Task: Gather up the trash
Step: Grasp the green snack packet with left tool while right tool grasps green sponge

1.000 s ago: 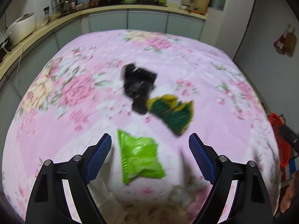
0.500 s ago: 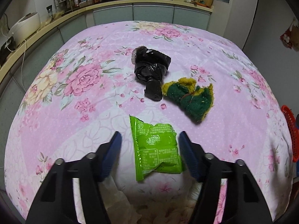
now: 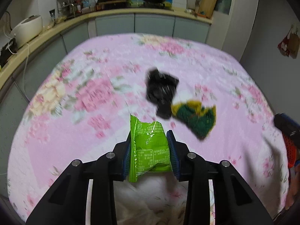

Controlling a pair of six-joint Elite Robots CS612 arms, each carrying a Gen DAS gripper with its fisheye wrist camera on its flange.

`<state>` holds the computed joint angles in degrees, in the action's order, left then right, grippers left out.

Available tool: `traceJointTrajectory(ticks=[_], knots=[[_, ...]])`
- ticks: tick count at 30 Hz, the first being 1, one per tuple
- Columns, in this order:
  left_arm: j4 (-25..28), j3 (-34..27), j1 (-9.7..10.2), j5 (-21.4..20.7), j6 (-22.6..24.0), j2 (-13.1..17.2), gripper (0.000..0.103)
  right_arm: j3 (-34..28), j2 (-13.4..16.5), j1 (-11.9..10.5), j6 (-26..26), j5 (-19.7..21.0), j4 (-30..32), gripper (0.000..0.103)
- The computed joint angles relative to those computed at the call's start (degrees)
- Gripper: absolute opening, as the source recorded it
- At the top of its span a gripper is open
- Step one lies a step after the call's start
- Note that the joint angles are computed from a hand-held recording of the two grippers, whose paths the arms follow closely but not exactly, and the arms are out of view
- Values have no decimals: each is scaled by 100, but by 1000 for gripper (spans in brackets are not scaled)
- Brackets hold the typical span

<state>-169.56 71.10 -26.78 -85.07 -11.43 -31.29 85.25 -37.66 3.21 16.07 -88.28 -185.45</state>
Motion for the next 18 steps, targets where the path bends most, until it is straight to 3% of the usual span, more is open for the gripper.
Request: traceJointTrajectory(ticks=[6,18], knots=[[-448,41,97,204,-157,-83,33,-618,301,112,-326,350,368,73],[-575,3,248,249,-453,-42,33,-1756,890,331,-1180,589,1521,73]])
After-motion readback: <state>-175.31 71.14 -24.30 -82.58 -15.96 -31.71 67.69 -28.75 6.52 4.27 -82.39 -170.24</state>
